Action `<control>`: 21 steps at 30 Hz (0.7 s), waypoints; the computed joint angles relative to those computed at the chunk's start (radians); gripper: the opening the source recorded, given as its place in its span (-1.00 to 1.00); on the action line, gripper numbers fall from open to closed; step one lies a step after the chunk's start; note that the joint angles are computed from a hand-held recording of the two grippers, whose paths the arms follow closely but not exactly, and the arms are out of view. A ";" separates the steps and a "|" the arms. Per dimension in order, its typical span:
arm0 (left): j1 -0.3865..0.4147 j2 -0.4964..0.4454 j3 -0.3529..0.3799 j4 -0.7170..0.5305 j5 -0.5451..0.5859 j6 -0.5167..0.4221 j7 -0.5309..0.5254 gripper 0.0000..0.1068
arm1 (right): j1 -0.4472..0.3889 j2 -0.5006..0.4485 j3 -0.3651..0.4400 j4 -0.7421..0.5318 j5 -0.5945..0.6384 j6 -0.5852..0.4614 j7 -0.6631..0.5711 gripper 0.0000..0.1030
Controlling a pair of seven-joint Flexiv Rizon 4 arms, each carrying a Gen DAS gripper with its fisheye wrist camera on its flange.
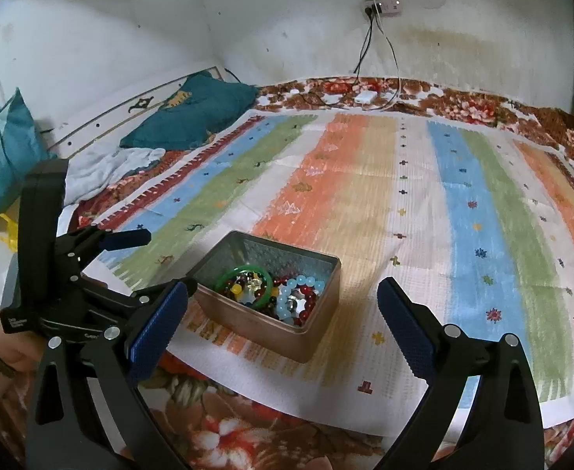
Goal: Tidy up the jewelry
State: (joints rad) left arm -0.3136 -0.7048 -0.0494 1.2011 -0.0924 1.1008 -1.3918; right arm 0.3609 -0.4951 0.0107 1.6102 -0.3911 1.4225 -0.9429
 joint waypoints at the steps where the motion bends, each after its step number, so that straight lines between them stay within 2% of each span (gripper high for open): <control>1: 0.002 0.001 -0.003 0.002 -0.002 0.000 0.002 0.82 | -0.001 0.000 0.002 0.001 0.000 0.001 -0.003 0.91; 21: 0.010 0.006 -0.020 0.015 -0.030 0.036 0.012 0.82 | -0.004 -0.012 0.011 -0.019 0.012 -0.035 -0.010 0.91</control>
